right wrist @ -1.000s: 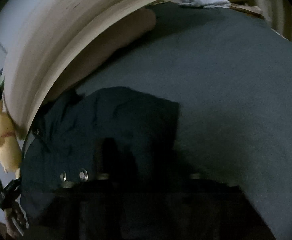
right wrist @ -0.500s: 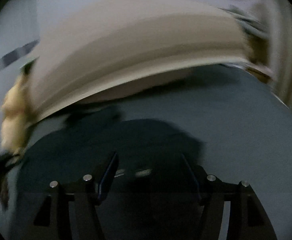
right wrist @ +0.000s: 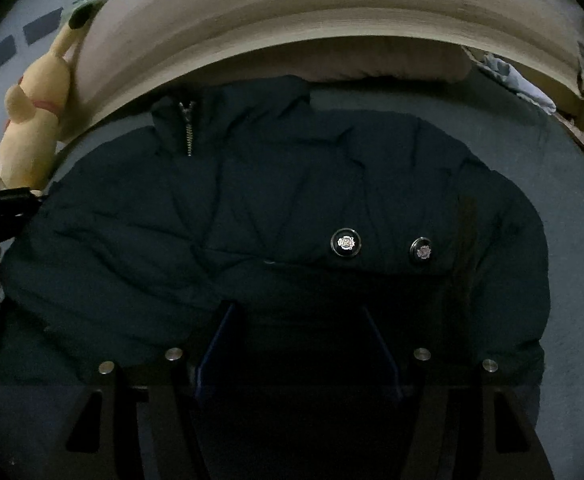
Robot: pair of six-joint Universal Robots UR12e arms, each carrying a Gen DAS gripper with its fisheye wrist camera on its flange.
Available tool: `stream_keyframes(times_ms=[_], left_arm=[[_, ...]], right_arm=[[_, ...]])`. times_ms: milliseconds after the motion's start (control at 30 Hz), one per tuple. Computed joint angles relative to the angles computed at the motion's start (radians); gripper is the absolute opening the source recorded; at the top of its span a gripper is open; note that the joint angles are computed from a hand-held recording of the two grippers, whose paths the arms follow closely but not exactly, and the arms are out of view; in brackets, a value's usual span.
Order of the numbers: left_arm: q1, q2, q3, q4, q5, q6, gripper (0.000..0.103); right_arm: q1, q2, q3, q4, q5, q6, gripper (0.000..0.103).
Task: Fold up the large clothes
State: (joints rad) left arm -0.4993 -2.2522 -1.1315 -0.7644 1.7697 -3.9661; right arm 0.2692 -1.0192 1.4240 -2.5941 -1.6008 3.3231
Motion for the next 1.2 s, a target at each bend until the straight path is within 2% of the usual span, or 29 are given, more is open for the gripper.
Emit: stream_keyframes(times_ms=[67,100,133,200,267,333,400,533,633,700,767,1067,1200], left_arm=[[-0.019,0.013,-0.003,0.0,0.061,0.008,0.035],[-0.032,0.024,-0.011,0.014,0.1,0.02,0.042],[-0.047,0.037,-0.023,0.039,0.146,0.038,0.058],[-0.082,0.051,-0.039,0.089,0.243,0.078,0.074],[-0.117,0.053,-0.042,0.136,0.307,0.143,0.074],[-0.138,0.051,-0.041,0.146,0.3,0.183,0.075],[-0.154,0.02,0.001,0.124,0.3,0.213,0.075],[-0.176,-0.033,0.077,0.004,0.324,0.247,0.075],[-0.176,-0.05,0.092,-0.075,0.307,0.226,0.075],[-0.172,-0.053,0.08,-0.045,0.305,0.226,0.076],[-0.174,-0.059,0.086,-0.053,0.312,0.24,0.076],[-0.175,-0.062,0.08,-0.047,0.296,0.231,0.077],[-0.178,-0.07,0.098,-0.07,0.308,0.24,0.08]], right_arm=[[-0.003,-0.007,0.005,-0.001,0.013,0.003,0.068],[-0.006,-0.014,0.011,-0.01,0.023,0.017,0.068],[-0.009,-0.024,0.025,-0.034,0.029,0.042,0.07],[-0.015,-0.048,0.065,-0.111,0.039,0.088,0.073],[-0.019,-0.075,0.101,-0.162,0.03,0.113,0.076],[-0.027,-0.099,0.132,-0.187,0.044,0.139,0.079],[-0.022,-0.1,0.134,-0.188,0.013,0.14,0.079],[-0.018,-0.08,0.123,-0.161,-0.024,0.153,0.079],[-0.019,-0.042,0.082,-0.081,-0.026,0.149,0.082],[-0.029,-0.053,0.107,-0.089,-0.015,0.147,0.085],[-0.03,-0.045,0.108,-0.099,-0.007,0.148,0.086],[-0.02,-0.045,0.118,-0.108,-0.041,0.134,0.09],[-0.02,-0.04,0.094,-0.063,-0.04,0.117,0.091]])
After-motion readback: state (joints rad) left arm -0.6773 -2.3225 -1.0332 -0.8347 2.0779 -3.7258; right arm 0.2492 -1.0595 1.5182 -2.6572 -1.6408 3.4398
